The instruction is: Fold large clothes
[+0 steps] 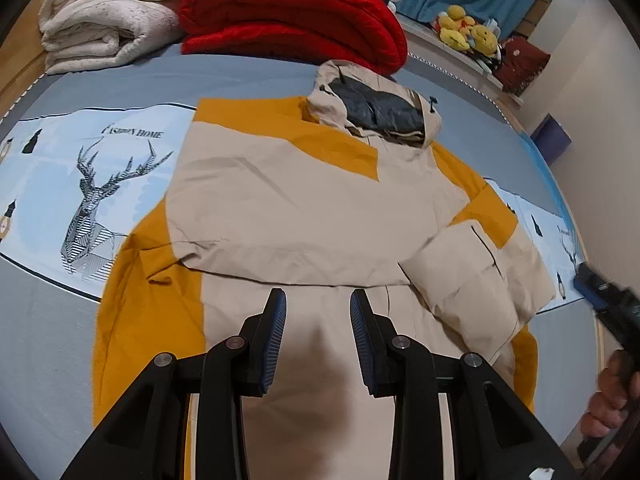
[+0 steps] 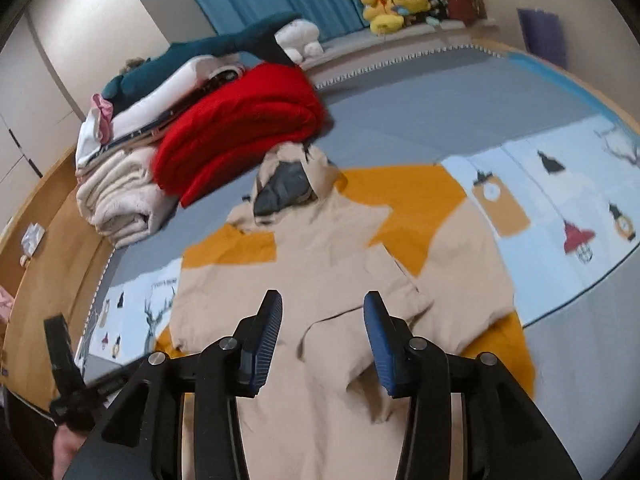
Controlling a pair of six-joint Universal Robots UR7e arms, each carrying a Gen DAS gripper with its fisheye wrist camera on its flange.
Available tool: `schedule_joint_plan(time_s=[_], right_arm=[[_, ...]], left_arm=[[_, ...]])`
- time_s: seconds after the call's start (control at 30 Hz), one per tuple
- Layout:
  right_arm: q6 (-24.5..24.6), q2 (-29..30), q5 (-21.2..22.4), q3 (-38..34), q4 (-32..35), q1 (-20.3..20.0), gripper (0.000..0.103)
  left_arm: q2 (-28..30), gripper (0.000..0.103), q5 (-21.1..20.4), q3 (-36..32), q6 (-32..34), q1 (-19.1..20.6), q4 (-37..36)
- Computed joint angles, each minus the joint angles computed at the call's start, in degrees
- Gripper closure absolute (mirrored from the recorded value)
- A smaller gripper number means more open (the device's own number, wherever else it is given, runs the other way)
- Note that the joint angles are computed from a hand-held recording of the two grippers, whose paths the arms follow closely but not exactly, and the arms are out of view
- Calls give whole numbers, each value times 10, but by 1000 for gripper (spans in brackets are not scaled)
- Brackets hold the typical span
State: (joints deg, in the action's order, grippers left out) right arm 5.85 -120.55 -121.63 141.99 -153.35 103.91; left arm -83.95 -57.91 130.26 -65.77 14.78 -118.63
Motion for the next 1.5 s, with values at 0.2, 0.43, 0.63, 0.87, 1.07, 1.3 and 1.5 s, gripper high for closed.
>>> schedule_joint_plan(time_s=[0.2, 0.43, 0.63, 0.87, 1.07, 1.3, 1.5], right_arm=[[34, -64, 167, 29, 82, -214, 59], [21, -57, 353, 53, 82, -363, 59], [47, 4, 283, 66, -81, -277, 96], [-123, 133, 285, 53, -188, -50, 93], [-88, 173, 248, 39, -104, -40, 81], [-26, 124, 141, 40, -111, -61, 75], [15, 77, 41, 42, -123, -74, 75]], left_arm=[[32, 73, -11, -4, 25, 3, -25], [67, 73, -22, -6, 64, 8, -84], [59, 73, -5, -4, 66, 14, -95], [13, 70, 12, 6, 48, 34, -100], [-34, 67, -21, 22, -3, 69, -77], [-95, 67, -64, 53, -87, 106, -76], [-122, 67, -117, 76, -144, 133, -78]])
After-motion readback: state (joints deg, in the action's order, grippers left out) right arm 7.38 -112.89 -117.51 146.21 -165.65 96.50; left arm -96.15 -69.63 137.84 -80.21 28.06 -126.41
